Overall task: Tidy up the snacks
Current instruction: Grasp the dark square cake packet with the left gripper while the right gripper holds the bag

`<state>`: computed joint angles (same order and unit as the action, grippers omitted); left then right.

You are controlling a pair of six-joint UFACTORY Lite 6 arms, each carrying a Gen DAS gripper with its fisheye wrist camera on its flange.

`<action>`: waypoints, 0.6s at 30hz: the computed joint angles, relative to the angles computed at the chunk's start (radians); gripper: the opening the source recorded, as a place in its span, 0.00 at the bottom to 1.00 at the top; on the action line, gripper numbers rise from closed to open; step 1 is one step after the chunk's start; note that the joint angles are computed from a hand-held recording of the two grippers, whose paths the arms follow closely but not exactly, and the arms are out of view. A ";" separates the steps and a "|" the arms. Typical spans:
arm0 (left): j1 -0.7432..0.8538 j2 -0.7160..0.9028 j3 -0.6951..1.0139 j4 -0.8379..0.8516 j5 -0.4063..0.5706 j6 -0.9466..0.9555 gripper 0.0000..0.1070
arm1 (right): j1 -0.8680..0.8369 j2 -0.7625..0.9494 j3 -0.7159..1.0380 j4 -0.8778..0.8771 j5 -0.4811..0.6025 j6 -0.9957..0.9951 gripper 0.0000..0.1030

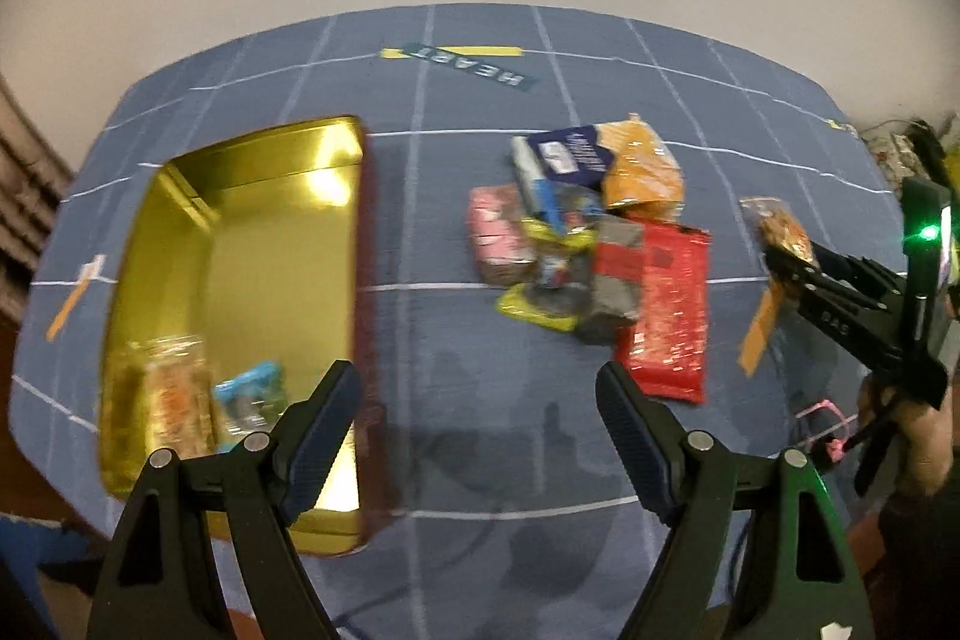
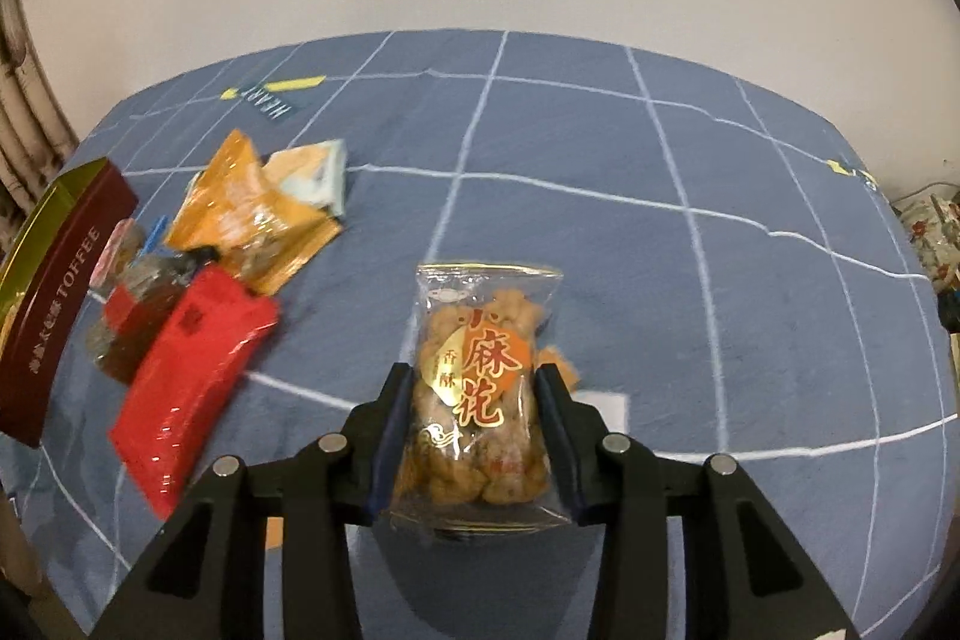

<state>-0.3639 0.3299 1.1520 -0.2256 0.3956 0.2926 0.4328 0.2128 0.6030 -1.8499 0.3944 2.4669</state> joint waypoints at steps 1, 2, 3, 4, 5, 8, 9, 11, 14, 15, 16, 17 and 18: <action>-0.008 0.010 0.009 -0.012 0.009 0.006 0.73 | -0.008 -0.005 -0.013 -0.030 0.007 0.024 0.41; -0.018 0.025 0.024 -0.038 0.022 0.022 0.73 | -0.019 -0.011 -0.029 -0.077 0.017 0.059 0.41; -0.026 0.035 0.033 -0.065 0.029 0.044 0.73 | -0.024 -0.012 -0.036 -0.097 0.025 0.074 0.41; -0.029 0.042 0.040 -0.091 0.035 0.070 0.73 | -0.024 -0.012 -0.036 -0.097 0.025 0.074 0.41; -0.036 0.052 0.048 -0.122 0.035 0.101 0.73 | -0.031 -0.013 -0.047 -0.124 0.039 0.098 0.41; -0.051 0.091 0.080 -0.169 0.037 0.138 0.73 | -0.033 -0.005 -0.054 -0.182 0.058 0.147 0.41; -0.055 0.109 0.099 -0.169 0.046 0.130 0.70 | -0.029 -0.001 -0.053 -0.179 0.066 0.143 0.41; -0.065 0.151 0.145 -0.164 0.064 0.111 0.62 | -0.017 -0.010 -0.067 -0.175 0.083 0.141 0.41; -0.082 0.201 0.200 -0.152 0.084 0.093 0.51 | -0.023 -0.014 -0.071 -0.198 0.083 0.164 0.41; -0.083 0.203 0.199 -0.161 0.084 0.106 0.50 | -0.024 -0.016 -0.071 -0.196 0.082 0.161 0.41; -0.092 0.216 0.210 -0.154 0.079 0.100 0.50 | -0.010 -0.029 -0.083 -0.174 0.087 0.152 0.41; -0.094 0.228 0.224 -0.154 0.080 0.098 0.50 | -0.005 -0.028 -0.082 -0.163 0.089 0.143 0.41; -0.092 0.240 0.239 -0.192 0.087 0.132 0.50 | -0.002 -0.026 -0.079 -0.154 0.091 0.135 0.41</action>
<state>-0.4558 0.5701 1.3912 -0.4173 0.4826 0.4250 0.4303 0.1868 0.5238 -2.0041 0.4849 2.6018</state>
